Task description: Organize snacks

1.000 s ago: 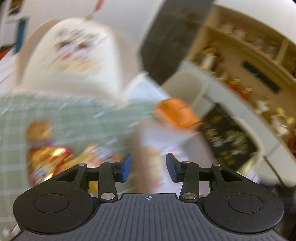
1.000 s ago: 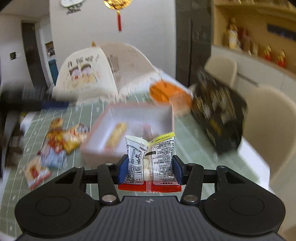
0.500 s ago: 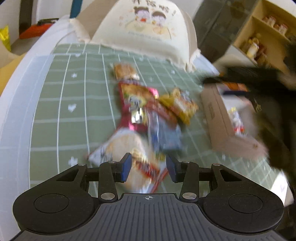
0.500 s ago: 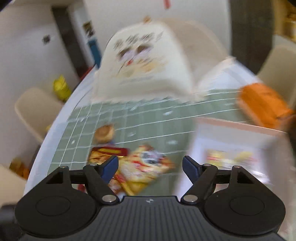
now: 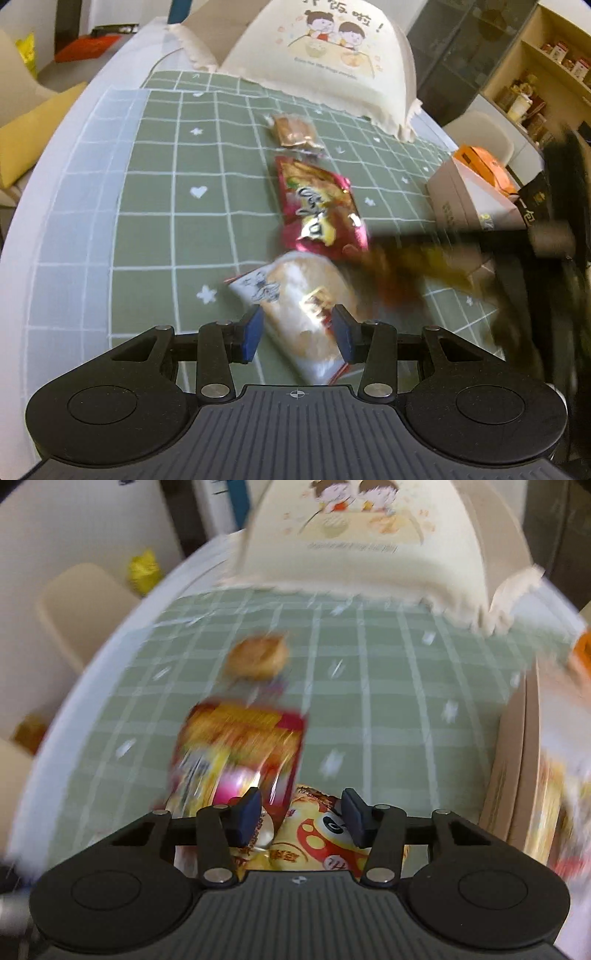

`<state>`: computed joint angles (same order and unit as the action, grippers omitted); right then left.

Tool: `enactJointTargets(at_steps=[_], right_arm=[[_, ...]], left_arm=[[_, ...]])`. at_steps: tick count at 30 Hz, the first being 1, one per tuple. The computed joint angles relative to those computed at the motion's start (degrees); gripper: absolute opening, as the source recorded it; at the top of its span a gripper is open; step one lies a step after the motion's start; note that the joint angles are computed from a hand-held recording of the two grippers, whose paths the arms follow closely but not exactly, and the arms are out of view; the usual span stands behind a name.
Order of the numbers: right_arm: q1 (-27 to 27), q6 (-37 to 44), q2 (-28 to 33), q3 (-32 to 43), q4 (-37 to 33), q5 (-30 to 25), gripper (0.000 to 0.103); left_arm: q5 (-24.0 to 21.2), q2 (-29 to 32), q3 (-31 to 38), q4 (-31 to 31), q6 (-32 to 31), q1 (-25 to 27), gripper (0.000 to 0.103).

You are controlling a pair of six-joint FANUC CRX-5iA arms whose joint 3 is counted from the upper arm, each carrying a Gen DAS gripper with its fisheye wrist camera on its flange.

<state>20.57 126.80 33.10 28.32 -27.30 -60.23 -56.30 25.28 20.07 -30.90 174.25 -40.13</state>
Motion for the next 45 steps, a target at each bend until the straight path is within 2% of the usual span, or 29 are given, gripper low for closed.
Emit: enactJointTargets(at_steps=[3, 6, 8, 9, 10, 11, 13, 16, 18, 20, 21, 23, 26, 28, 31, 33, 35, 37, 40, 43, 45], right_arm=[[-3.02, 3.96, -3.96, -5.65, -2.98, -2.05, 0.048], [-6.09, 9.26, -8.88, -12.63, -4.49, 0.31, 0.048], [-7.48, 13.23, -11.73, -17.00, -4.27, 4.85, 0.055], [-8.00, 15.09, -13.22, -19.46, -3.64, 7.68, 0.068], [-8.15, 15.64, -14.02, -21.23, -2.46, 10.39, 0.073], [-8.30, 15.80, -15.15, -23.66, -1.07, 14.00, 0.073], [-8.96, 14.57, -16.03, -25.92, 0.99, 17.69, 0.073], [-10.64, 11.18, -16.53, -26.74, 1.85, 19.32, 0.073], [-11.83, 10.55, -16.72, -26.60, 0.62, 19.21, 0.073], [-12.97, 11.31, -17.19, -26.19, -1.63, 17.81, 0.073], [-13.50, 11.93, -17.42, -25.87, -2.72, 16.76, 0.073], [-14.79, 13.82, -18.34, -25.80, -5.54, 14.27, 0.074], [-15.63, 16.53, -19.56, -26.38, -8.52, 11.26, 0.075], [-15.31, 17.77, -21.00, -27.93, -9.18, 11.18, 0.075], [-15.77, 18.57, -21.80, -28.29, -11.58, 7.71, 0.075], [-15.85, 18.62, -21.78, -28.17, -12.65, 4.97, 0.075], [-14.91, 18.85, -22.19, -29.13, -12.30, 4.79, 0.076], [-13.74, 18.81, -22.67, -30.20, -11.48, 5.07, 0.075], [-12.62, 18.54, -23.14, -31.17, -10.47, 5.13, 0.075], [-11.55, 17.93, -23.36, -32.08, -9.00, 5.81, 0.076], [-10.73, 16.97, -23.42, -32.81, -7.72, 6.68, 0.076]], left_arm=[[1.71, 0.88, 1.15, 1.46, -3.57, 0.50, 0.046], [2.30, 2.65, 3.39, 3.56, -8.25, 0.60, 0.046], [3.60, 3.55, 4.15, 5.99, -11.96, 0.74, 0.046], [4.18, 4.11, 4.56, 7.84, -14.48, 0.89, 0.046], [4.36, 4.65, 5.06, 9.25, -16.51, 0.88, 0.046], [4.39, 5.24, 5.60, 10.50, -18.49, 0.85, 0.046], [3.02, 7.32, 7.94, 13.37, -23.47, 0.93, 0.046], [3.27, 9.35, 9.74, 16.56, -27.59, 0.97, 0.046], [7.45, 9.27, 8.20, 20.11, -29.93, 1.60, 0.046], [9.74, 8.39, 6.66, 20.66, -29.58, 1.57, 0.045], [9.19, 7.98, 6.78, 18.77, -27.69, 1.16, 0.045], [4.41, 7.27, 8.66, 10.79, -19.82, -0.79, 0.045], [-6.78, 6.75, 11.68, -0.65, -6.26, -3.50, 0.045], [-12.25, 6.25, 11.92, -3.65, 0.38, -3.90, 0.045], [-14.05, 5.08, 9.67, -2.91, 6.92, -2.62, 0.045], [-12.90, 5.33, 9.02, -1.26, 6.43, -1.59, 0.045], [-11.80, 6.74, 9.94, 0.73, 3.80, -0.60, 0.047], [-12.70, 9.03, 12.73, 1.44, -0.76, -0.47, 0.056], [-13.99, 12.12, 17.19, 0.42, -8.39, -0.97, 0.064], [-13.86, 14.42, 20.19, 2.17, -13.99, -0.27, 0.078], [-14.68, 15.93, 22.18, 3.77, -17.30, 0.15, 0.082]])
